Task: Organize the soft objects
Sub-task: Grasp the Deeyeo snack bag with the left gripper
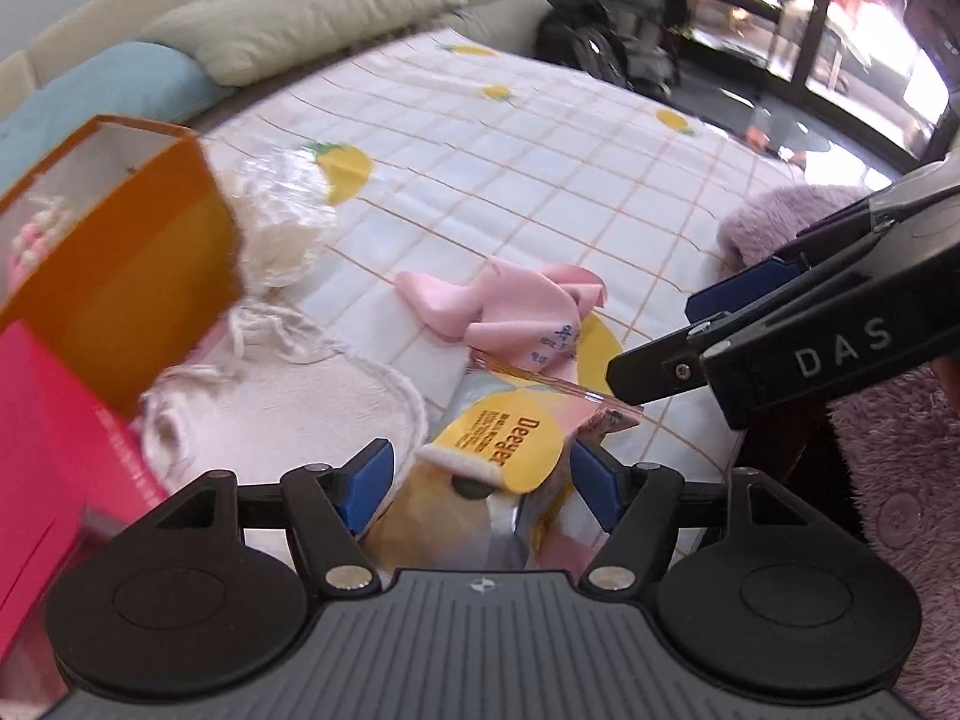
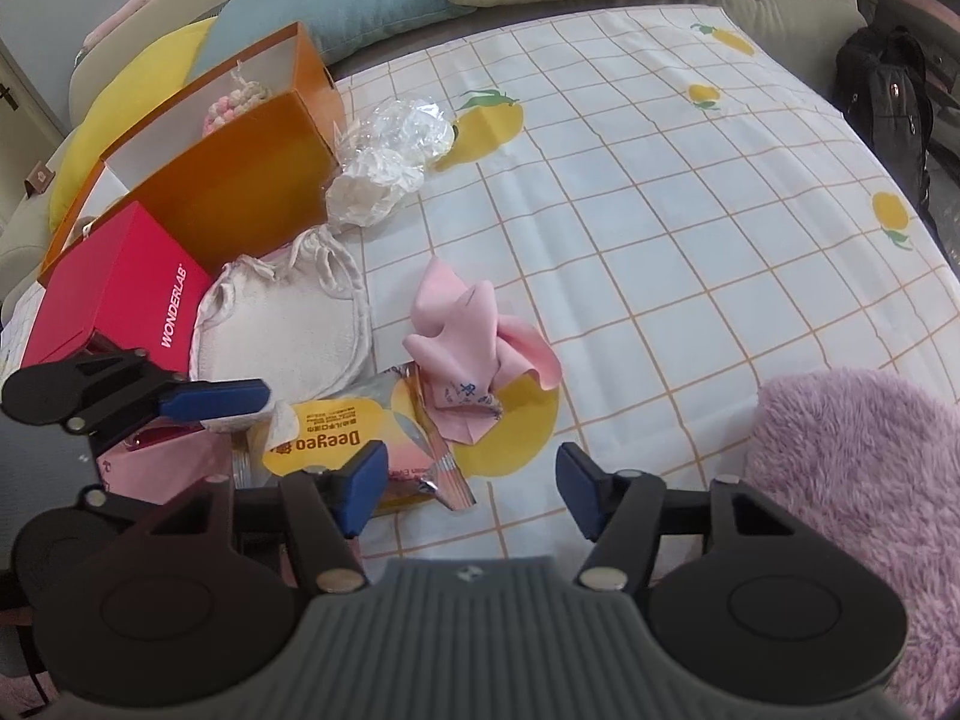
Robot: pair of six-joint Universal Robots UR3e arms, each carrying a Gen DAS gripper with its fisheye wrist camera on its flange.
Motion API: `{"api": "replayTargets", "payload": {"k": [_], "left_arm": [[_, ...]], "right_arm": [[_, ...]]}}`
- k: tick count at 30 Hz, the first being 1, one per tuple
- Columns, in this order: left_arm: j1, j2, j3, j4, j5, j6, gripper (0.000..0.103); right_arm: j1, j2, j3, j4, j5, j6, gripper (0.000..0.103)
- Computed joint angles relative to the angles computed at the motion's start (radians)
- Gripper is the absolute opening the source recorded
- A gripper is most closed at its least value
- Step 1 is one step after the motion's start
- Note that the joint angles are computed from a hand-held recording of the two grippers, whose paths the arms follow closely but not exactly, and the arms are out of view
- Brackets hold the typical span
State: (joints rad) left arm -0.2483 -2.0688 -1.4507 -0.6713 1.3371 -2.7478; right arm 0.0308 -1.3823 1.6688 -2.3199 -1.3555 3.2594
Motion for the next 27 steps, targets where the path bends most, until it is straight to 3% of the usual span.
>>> {"api": "replayTargets", "payload": {"k": [7, 8, 9, 16, 25, 27], "left_arm": [[-0.018, -0.108, 0.199, -0.232, -0.002, 0.045, 0.076], [-0.029, -0.125, 0.230, -0.260, 0.028, 0.024, 0.068], [-0.036, -0.135, 0.239, -0.264, 0.047, -0.004, 0.066], [-0.028, -0.026, 0.047, -0.110, 0.047, -0.213, 0.048], [0.008, 0.238, -0.200, -0.079, 0.168, -0.394, 0.048], [0.027, 0.287, -0.242, -0.086, 0.182, -0.418, 0.048]], "right_arm": [[-0.016, 0.015, 0.000, -0.002, 0.016, 0.026, 0.062], [-0.015, 0.018, -0.001, -0.003, 0.016, 0.027, 0.062], [-0.014, 0.024, -0.006, -0.002, 0.015, 0.028, 0.062], [0.007, 0.039, -0.022, -0.007, -0.004, 0.008, 0.062], [0.051, 0.059, -0.038, -0.071, 0.033, -0.080, 0.063], [0.070, 0.089, -0.073, -0.053, 0.056, -0.119, 0.067]]}}
